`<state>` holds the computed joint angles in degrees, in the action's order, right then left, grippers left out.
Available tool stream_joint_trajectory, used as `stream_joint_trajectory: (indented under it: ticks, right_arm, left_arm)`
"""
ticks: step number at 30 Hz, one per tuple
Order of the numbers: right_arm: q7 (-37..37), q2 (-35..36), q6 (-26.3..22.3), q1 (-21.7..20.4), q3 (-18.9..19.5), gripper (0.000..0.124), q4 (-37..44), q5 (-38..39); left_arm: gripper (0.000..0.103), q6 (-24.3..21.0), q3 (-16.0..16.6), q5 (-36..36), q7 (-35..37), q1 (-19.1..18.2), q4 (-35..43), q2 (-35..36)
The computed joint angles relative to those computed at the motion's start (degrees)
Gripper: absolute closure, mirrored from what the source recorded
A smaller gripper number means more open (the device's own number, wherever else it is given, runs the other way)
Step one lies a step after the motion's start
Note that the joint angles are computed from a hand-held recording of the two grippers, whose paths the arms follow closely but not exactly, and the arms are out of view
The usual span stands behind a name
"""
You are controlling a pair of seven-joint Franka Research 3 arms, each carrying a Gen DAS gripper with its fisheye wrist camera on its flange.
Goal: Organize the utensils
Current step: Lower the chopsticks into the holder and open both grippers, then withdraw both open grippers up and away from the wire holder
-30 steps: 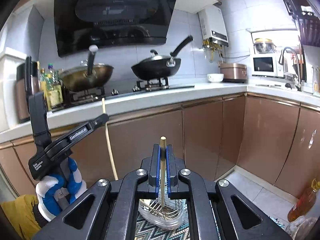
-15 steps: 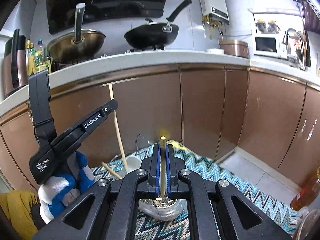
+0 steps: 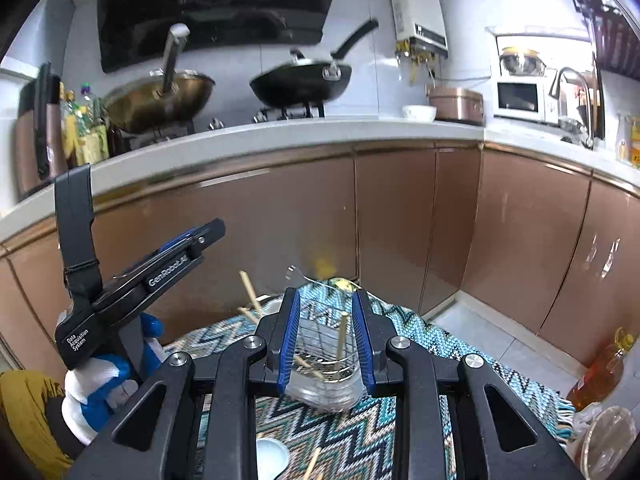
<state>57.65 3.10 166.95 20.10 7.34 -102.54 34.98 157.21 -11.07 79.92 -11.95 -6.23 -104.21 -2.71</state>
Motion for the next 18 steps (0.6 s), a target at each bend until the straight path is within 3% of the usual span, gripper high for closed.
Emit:
stream_joint_trajectory:
  ticks: [7,18]
  right_arm:
    - [2.29,-12.29,1.32,1.72,-0.95,0.097,-9.61,-0.24]
    - [12.78,-27.99,0.49,1.8,-0.72,0.097,-20.14,-8.38]
  left_arm:
    - [0.056,-2.92,-1.64,-17.15,18.74,-0.19,-9.94,-14.24]
    - [0.055,-7.99,-3.51,-35.04,37.04,-2.14,-19.41,-29.09]
